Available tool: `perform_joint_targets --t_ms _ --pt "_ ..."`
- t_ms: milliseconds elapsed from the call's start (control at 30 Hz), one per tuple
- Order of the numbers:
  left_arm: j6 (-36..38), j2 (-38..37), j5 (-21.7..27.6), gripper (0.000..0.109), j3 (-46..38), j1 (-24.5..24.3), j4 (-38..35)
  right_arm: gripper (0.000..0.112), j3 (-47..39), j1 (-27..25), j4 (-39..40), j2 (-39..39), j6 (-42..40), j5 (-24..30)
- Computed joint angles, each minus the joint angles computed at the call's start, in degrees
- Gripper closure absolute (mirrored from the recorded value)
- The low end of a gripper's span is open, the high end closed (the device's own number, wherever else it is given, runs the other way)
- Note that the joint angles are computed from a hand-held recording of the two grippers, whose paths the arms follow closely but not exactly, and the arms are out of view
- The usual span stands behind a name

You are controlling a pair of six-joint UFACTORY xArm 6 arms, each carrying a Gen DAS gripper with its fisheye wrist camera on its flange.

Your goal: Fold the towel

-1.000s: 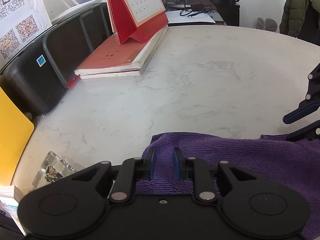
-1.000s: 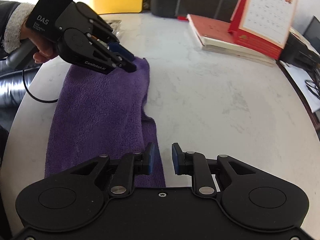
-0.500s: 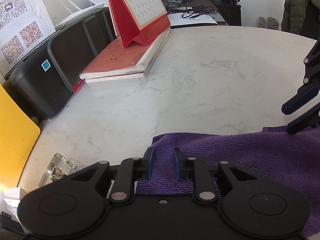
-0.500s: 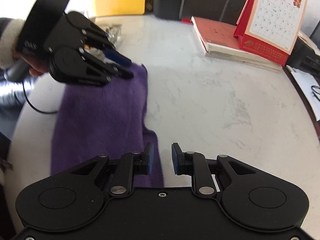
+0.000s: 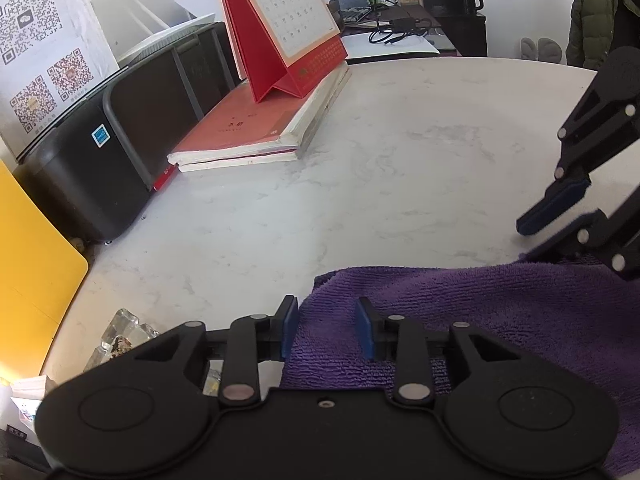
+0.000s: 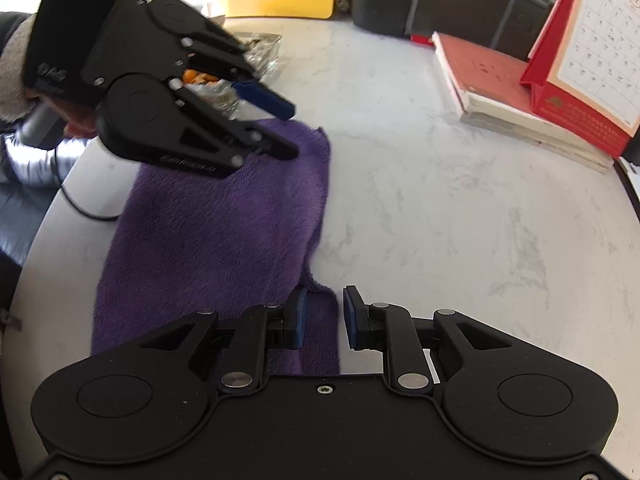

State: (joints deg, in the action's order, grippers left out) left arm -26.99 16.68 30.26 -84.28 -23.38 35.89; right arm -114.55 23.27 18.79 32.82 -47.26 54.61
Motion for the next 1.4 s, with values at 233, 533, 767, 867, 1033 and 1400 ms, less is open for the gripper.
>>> perform_joint_targets --t_ms 233,533,767,867,1033,1400 --pt "1.00 -0.01 -0.64 0.075 0.19 0.30 0.20 0.094 5.99 -0.56 -5.10 -3.75 12.14 -7.16" --pt "3.03 0.58 0.46 0.074 -1.04 0.19 0.75 0.093 3.43 -2.40 5.80 -3.97 6.41 3.00" --pt "3.26 0.32 0.20 0.074 -0.61 0.33 1.08 0.107 6.09 -1.26 5.22 -5.17 3.93 2.55" --pt "3.41 0.28 -0.06 0.074 -0.49 0.44 1.16 0.108 12.15 -0.39 6.12 -9.51 0.72 -3.65" --pt "3.67 0.34 -0.33 0.074 -0.48 0.51 1.07 0.108 17.45 0.71 5.38 -12.69 -1.26 -9.99" --pt "3.15 -1.23 -0.82 0.074 0.58 0.05 2.51 0.101 21.42 -0.86 -0.43 -15.54 8.81 -14.41"
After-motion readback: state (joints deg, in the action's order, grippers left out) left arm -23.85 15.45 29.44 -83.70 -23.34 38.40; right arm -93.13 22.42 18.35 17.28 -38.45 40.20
